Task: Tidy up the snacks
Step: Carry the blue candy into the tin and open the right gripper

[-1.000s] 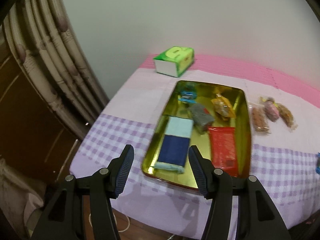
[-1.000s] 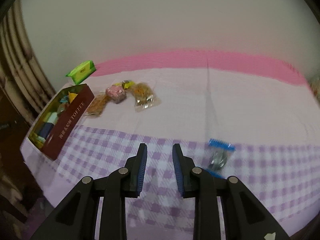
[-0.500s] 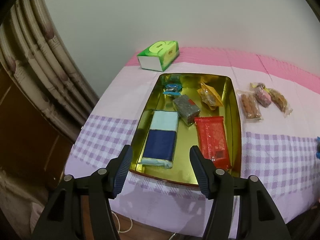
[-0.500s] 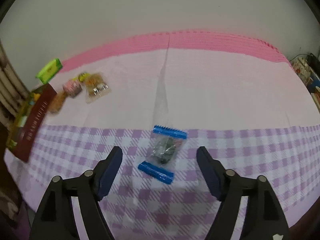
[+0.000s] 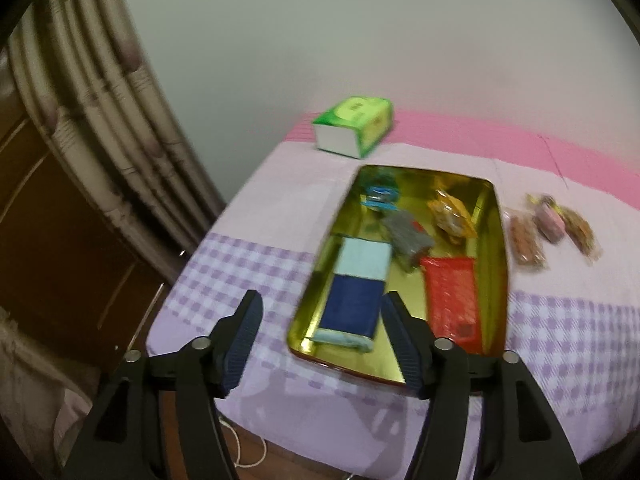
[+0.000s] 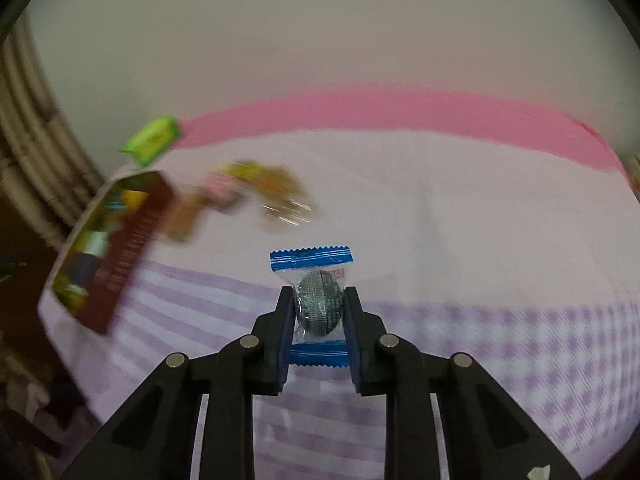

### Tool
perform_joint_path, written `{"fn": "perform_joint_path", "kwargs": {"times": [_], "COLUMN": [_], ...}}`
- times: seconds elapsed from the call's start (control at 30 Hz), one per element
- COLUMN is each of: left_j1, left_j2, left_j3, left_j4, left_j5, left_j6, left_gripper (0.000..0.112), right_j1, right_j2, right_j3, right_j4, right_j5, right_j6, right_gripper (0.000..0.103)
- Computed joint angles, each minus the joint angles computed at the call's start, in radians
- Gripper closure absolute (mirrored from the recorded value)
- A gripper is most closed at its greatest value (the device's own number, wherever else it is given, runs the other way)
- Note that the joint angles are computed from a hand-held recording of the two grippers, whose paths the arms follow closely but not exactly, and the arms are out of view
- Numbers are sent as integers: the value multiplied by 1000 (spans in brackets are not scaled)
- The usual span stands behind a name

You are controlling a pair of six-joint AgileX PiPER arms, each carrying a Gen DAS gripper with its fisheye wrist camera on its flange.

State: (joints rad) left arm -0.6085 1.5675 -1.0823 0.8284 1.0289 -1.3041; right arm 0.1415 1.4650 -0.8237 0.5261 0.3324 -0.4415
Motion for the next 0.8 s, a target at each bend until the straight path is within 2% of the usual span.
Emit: {"fn": "perform_joint_path", "kwargs": {"times": [0.17,0.43,0.63,0.8], "left_j1": [20,57,105,136], "left_j2": [-15,-37,-34,-27], "left_j3": [16,29,34,33], "left_j4": [3,14,-16,-48], "left_j5": [13,26,-2,-30], "left_j6": [-23,-34,-5,22], "left_gripper": [45,44,44,44], "right_j1": [230,448,519,554], "right_j2": [60,327,519,615], "right_j3": [-197,-555,-752,-846], "right_j4": [-125,-96,-113,-144], "right_j5": [56,181,240,281], "right_j6": [174,231,298,343], "right_gripper": [81,81,81,81]}}
